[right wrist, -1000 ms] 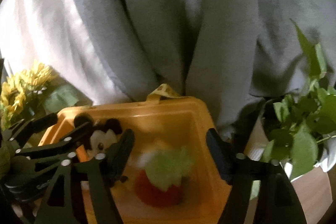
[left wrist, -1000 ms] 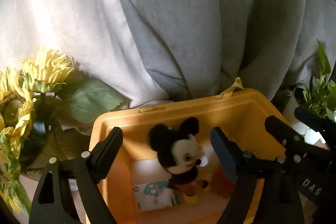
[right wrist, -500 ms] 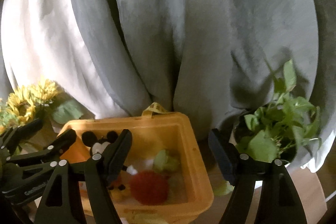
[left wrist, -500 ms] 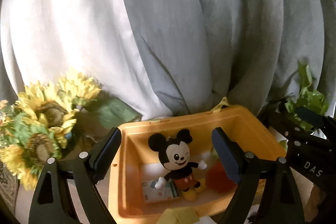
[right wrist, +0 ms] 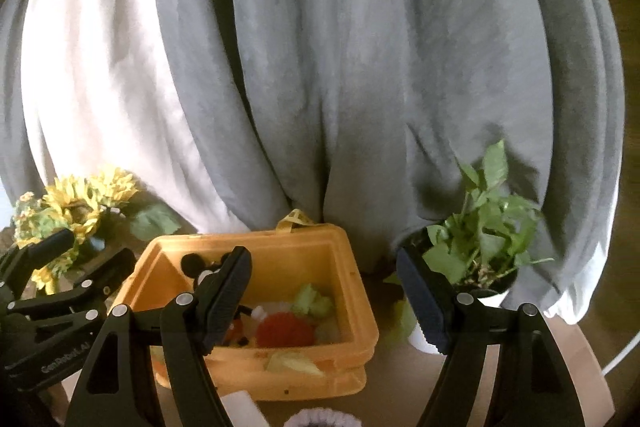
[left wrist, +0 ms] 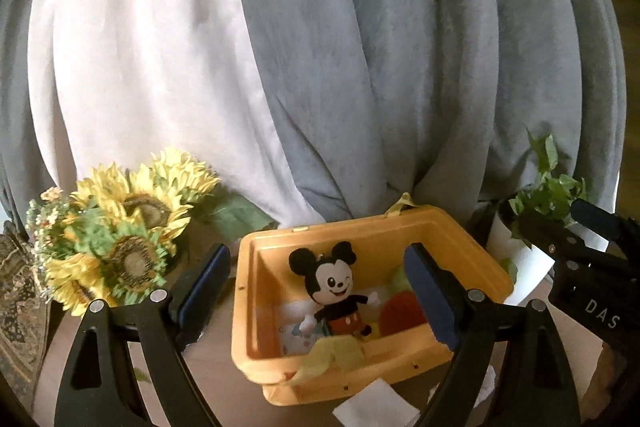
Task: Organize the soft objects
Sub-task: 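Withdraw both grippers from the crate toward the napkin and pink sponge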
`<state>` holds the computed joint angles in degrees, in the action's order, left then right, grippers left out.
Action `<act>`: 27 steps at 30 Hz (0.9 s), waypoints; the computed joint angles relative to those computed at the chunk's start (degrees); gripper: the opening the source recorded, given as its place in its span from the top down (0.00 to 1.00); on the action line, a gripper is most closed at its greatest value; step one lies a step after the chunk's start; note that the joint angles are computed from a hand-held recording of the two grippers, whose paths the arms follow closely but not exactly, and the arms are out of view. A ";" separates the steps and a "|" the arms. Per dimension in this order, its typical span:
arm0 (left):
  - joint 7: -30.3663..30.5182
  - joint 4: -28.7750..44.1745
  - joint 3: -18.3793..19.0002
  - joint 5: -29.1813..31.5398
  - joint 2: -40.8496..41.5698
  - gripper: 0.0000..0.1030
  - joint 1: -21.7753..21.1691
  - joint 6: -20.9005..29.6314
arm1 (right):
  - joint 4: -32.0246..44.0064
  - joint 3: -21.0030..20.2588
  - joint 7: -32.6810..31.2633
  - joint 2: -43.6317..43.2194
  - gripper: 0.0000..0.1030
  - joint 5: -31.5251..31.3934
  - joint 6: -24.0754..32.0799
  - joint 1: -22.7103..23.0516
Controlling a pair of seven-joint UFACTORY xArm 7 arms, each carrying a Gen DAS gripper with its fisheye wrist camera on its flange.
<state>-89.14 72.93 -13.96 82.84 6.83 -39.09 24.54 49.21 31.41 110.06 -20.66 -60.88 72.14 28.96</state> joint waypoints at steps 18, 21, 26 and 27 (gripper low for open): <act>1.02 -15.45 -5.13 -1.83 -13.24 0.14 5.79 -4.07 | 8.11 4.85 6.90 8.66 0.26 3.76 17.03 9.99; 2.70 -17.43 -5.59 -2.96 -14.60 0.14 7.12 -6.23 | 9.89 4.45 8.64 11.24 0.26 4.07 19.84 12.44; 5.11 -19.81 -6.29 -3.65 -15.87 0.14 9.38 -10.49 | 12.80 3.30 12.49 15.48 0.26 4.90 24.16 16.67; 5.13 -20.20 -6.48 -3.17 -16.01 0.14 9.84 -11.22 | 13.42 3.00 13.27 16.37 0.26 5.17 25.07 17.55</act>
